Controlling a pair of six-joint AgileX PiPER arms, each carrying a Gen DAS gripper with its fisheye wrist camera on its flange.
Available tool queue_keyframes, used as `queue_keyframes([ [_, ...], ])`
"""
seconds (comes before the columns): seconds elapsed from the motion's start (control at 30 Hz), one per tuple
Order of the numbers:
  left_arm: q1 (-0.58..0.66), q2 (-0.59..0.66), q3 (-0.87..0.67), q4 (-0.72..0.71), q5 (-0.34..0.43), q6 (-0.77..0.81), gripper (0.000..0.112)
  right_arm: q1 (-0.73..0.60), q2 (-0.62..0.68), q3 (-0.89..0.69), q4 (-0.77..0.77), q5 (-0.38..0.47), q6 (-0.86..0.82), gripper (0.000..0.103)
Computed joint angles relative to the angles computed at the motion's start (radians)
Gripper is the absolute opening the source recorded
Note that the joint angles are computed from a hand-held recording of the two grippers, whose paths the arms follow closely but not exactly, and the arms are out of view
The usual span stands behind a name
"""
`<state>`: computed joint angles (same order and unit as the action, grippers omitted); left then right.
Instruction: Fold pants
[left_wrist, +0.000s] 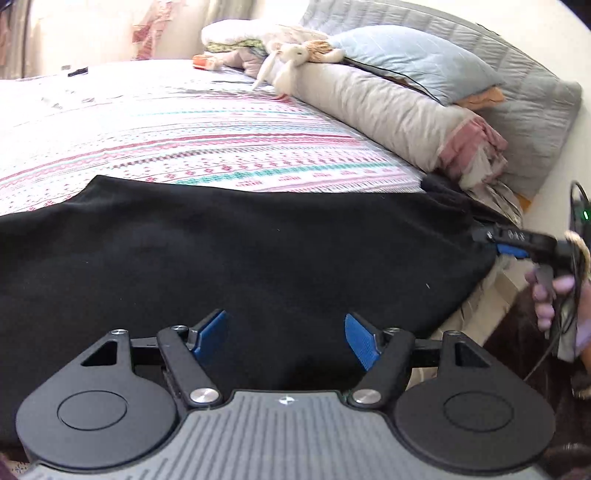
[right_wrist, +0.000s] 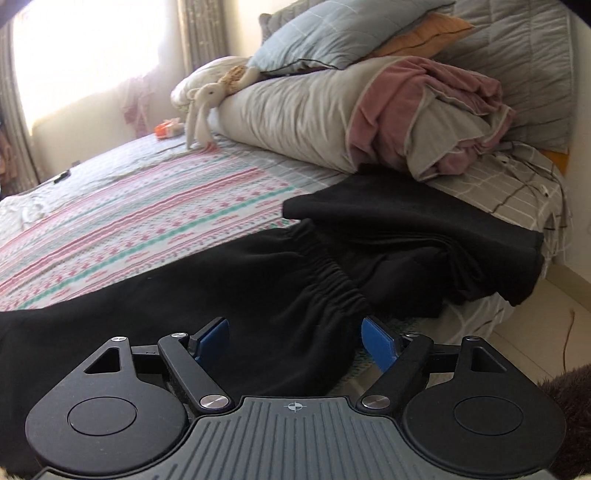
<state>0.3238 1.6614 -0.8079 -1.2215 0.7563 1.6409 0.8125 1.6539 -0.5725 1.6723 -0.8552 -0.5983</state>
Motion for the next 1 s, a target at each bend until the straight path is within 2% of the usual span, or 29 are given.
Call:
queue_keyframes([
  [0.13, -0.031, 0.004, -0.018, 0.008, -0.038, -0.100, 0.083, -0.072, 0.028, 0.042, -0.089, 0.051, 0.117, 0.078],
  [0.27, -0.043, 0.012, -0.023, 0.008, -0.047, -0.130, 0.083, -0.131, 0.085, 0.036, -0.193, 0.096, 0.199, 0.073],
  [0.37, -0.033, 0.017, -0.029, 0.017, -0.043, -0.159, 0.083, -0.115, 0.146, 0.003, -0.173, 0.061, 0.173, 0.073],
  [0.47, -0.010, 0.025, -0.043, 0.038, -0.030, -0.201, 0.083, -0.096, 0.182, -0.018, -0.169, 0.029, 0.145, 0.057],
  [0.53, 0.009, 0.031, -0.047, 0.050, -0.022, -0.220, 0.083, -0.119, 0.163, 0.003, -0.257, 0.069, 0.201, 0.029],
  [0.57, 0.013, 0.031, -0.048, 0.056, -0.025, -0.231, 0.083, -0.127, 0.154, 0.006, -0.276, 0.086, 0.210, 0.025],
  [0.7, 0.029, 0.023, -0.040, 0.071, -0.031, -0.251, 0.083, -0.129, 0.132, 0.004, -0.264, 0.106, 0.228, 0.021],
  [0.8, 0.037, 0.019, -0.039, 0.075, -0.032, -0.265, 0.083, -0.094, 0.095, -0.003, -0.224, 0.073, 0.199, 0.020],
  [0.9, 0.037, 0.028, -0.049, 0.072, -0.028, -0.284, 0.083, -0.044, 0.046, -0.033, -0.191, 0.037, 0.119, 0.020],
  [1.0, 0.034, 0.048, -0.068, 0.070, -0.015, -0.322, 0.082, 0.022, 0.027, -0.118, -0.154, 0.006, -0.035, 0.020],
])
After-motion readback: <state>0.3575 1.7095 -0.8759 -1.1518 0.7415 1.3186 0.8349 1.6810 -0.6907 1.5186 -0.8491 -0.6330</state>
